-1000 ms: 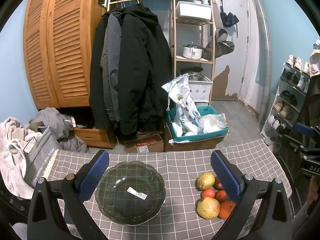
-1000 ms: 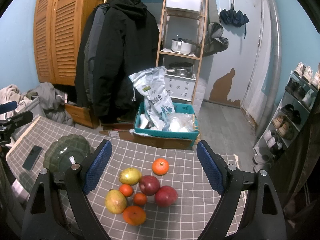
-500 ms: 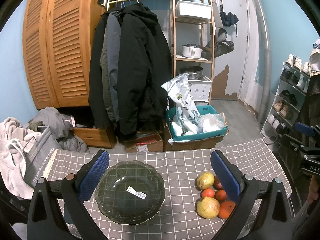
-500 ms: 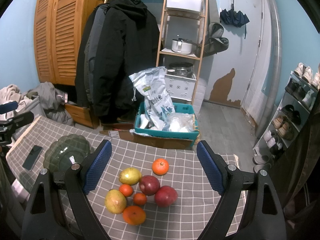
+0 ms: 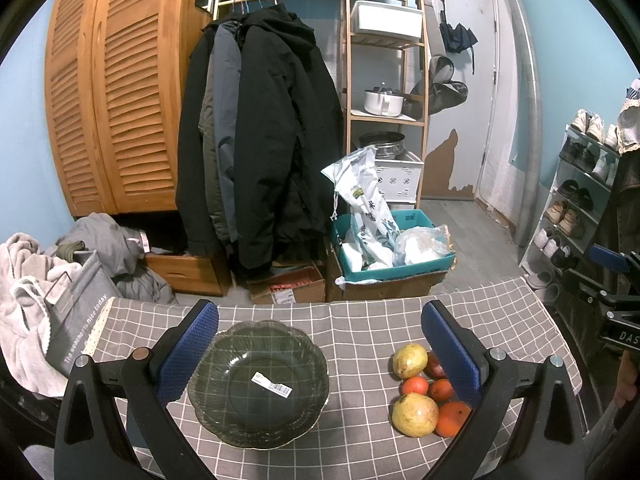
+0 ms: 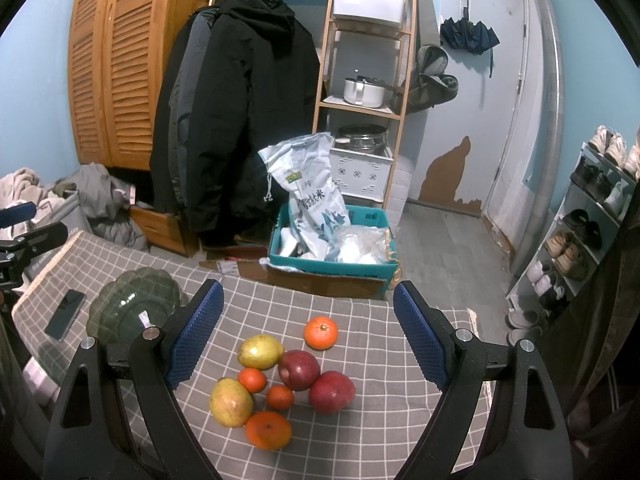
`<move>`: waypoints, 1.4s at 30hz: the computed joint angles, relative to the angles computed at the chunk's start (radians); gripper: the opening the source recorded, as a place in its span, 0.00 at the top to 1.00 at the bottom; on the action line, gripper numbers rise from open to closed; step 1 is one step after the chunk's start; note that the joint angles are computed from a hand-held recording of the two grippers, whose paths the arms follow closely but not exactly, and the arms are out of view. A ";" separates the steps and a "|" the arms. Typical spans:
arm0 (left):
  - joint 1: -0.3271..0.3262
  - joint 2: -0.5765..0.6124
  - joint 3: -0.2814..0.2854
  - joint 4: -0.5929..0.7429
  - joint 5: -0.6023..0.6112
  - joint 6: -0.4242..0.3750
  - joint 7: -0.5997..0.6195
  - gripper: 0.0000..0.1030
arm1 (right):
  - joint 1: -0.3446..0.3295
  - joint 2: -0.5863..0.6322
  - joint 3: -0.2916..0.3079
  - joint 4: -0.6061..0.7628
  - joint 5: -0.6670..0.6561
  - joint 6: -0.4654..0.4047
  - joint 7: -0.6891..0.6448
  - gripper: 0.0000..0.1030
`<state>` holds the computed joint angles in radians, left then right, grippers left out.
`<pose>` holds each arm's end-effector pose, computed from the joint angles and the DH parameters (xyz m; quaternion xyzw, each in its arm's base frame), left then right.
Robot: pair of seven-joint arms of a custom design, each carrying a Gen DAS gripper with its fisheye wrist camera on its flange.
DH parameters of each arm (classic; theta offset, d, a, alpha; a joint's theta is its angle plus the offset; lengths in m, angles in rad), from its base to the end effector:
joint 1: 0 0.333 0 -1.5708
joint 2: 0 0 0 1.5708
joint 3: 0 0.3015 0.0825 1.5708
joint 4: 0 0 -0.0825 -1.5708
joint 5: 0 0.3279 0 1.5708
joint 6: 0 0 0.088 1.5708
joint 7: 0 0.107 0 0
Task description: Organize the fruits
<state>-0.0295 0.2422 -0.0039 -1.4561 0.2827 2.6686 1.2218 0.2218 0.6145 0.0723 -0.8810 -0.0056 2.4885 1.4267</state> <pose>0.6254 -0.0288 0.6570 -0.6615 0.5797 -0.3183 0.3537 0.6756 0.1810 0.6546 -0.7337 0.4838 -0.3014 0.3698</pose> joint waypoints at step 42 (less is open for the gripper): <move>-0.046 0.095 -0.024 0.092 -0.031 -0.157 0.080 0.01 | -0.007 0.036 -0.014 0.031 -0.013 -0.096 0.027 0.17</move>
